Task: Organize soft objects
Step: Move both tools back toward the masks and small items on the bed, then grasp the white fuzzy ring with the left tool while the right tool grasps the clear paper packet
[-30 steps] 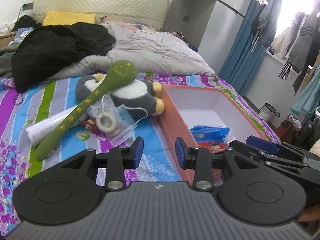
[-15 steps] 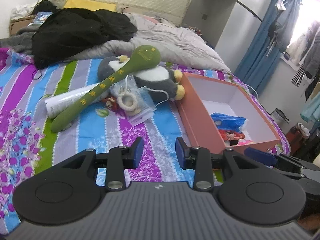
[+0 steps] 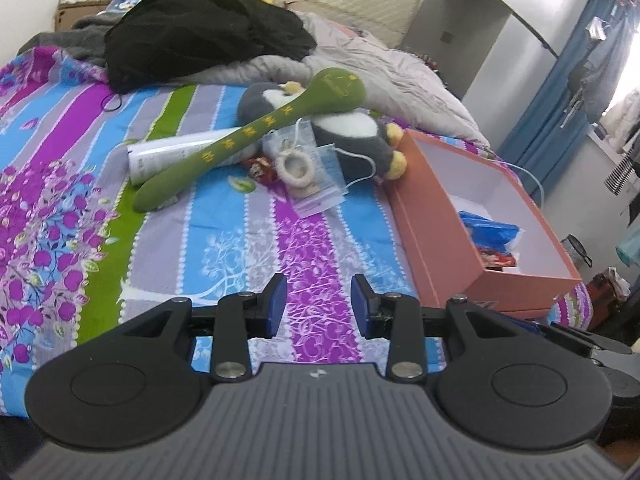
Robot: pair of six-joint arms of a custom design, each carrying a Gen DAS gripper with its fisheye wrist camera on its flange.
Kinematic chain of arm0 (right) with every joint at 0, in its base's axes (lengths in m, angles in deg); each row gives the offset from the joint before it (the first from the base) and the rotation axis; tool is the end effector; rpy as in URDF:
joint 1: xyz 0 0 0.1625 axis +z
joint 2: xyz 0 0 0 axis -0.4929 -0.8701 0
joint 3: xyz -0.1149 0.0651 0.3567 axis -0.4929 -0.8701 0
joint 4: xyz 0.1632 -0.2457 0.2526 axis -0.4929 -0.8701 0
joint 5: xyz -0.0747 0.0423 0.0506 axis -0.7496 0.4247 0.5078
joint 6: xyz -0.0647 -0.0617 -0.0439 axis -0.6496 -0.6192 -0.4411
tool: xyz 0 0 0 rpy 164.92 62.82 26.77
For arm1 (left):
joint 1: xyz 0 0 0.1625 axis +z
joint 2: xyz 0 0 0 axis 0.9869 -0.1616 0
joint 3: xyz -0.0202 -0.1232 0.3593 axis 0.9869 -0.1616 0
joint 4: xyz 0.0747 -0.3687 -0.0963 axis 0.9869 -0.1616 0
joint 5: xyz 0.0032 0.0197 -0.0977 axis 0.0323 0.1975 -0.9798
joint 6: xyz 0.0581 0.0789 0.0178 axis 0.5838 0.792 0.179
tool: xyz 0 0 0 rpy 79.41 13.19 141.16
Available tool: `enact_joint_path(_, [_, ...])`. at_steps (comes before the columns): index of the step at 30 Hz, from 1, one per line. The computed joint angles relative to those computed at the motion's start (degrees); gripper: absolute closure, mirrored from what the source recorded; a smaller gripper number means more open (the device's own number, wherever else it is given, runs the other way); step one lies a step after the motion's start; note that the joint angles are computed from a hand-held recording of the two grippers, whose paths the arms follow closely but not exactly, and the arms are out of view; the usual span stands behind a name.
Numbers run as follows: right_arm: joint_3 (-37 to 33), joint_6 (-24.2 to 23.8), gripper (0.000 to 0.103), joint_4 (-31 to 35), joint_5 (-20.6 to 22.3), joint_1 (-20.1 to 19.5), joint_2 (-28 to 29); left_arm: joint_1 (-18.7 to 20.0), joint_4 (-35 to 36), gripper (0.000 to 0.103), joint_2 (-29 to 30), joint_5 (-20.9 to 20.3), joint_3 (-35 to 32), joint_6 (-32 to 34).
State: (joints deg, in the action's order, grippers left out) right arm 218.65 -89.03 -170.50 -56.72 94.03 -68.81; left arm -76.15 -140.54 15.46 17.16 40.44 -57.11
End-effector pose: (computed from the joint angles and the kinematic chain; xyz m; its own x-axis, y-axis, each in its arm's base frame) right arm 0.0341 -0.2484 0.3436 -0.8227 -0.1408 0.5508 -0.4855 0.6783 -0.5516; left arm -0.3908 -0.2339 0.0324 -0.8891 0.1074 -0.4448 0.3736 0.7317 -0.5701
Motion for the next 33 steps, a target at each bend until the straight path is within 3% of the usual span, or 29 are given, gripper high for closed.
enact_joint_path(9, [-2.1, 0.5, 0.045, -16.0, -4.5, 4.6, 18.4, 6.5, -8.3, 0.063, 3.9, 0.6, 0.0, 5.9])
enact_joint_path(20, [-9.6, 0.6, 0.045, -32.1, -6.8, 7.0, 41.9, 18.2, -25.3, 0.063, 13.8, 1.3, -6.1, 23.7])
enact_joint_path(27, [-16.5, 1.6, 0.045, -36.8, -9.5, 8.5, 53.2, 25.7, -35.9, 0.063, 21.0, -0.6, -11.9, 31.4])
enact_joint_path(33, [-22.6, 3.0, 0.045, -38.4, -11.0, 9.3, 60.5, 30.4, -38.3, 0.063, 25.4, -2.7, -18.4, 38.1])
